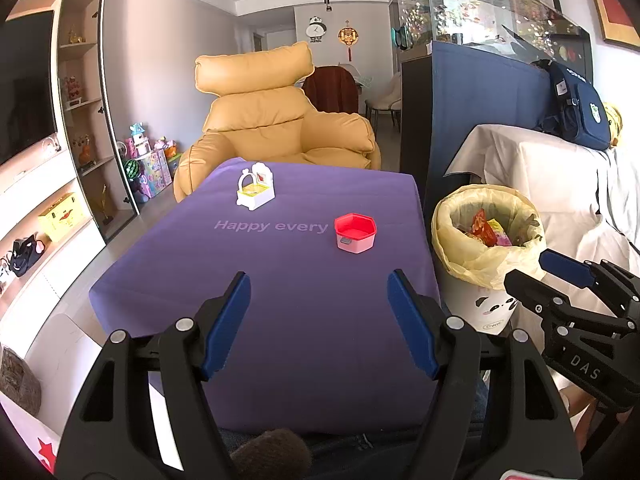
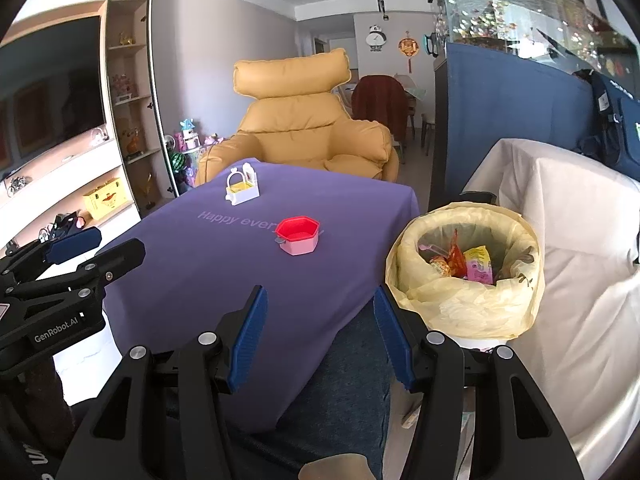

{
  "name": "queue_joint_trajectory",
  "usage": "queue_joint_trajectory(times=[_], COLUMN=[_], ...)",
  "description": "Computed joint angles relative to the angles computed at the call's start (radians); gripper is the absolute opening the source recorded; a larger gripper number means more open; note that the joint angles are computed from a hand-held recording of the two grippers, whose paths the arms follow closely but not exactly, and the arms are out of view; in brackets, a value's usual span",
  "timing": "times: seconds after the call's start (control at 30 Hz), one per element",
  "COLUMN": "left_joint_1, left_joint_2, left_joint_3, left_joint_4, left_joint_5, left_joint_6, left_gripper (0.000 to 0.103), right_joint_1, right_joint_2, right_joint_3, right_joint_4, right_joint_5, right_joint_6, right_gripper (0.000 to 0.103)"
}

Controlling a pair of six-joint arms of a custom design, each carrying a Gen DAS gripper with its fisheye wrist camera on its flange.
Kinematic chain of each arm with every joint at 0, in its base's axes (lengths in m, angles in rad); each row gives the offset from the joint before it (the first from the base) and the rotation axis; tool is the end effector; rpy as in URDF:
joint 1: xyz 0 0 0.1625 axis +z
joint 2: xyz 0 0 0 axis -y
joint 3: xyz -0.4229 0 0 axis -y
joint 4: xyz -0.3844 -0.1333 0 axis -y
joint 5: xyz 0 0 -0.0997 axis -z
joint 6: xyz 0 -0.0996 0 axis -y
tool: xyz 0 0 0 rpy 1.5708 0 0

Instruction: Collect trash

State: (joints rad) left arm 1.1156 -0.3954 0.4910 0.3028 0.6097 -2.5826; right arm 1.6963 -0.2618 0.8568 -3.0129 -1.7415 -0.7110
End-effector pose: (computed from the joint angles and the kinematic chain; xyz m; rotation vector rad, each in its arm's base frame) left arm -0.1528 -0.8012 0.1747 0.3404 1.9387 -1.1832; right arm 0.2239 -0.8450 0.0662 0.9455 -2.3694 1.0375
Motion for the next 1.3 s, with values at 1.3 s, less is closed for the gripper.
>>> queue_joint_trajectory(times=[1.3], left_joint_1=[-0.003], left_joint_2=[0.024], left_joint_3=[-0.040], left_joint_4=[0.023], left_joint_5=[0.001], left_joint_6=[-0.006], left_gripper=[0.067], right_joint_1=[0.000], right_joint_2=[-0.003], right_joint_3=[0.002], right_joint_4=[-0.004], right_joint_5=[-0.003], right_joint_6=[-0.006], right_gripper=[0.052])
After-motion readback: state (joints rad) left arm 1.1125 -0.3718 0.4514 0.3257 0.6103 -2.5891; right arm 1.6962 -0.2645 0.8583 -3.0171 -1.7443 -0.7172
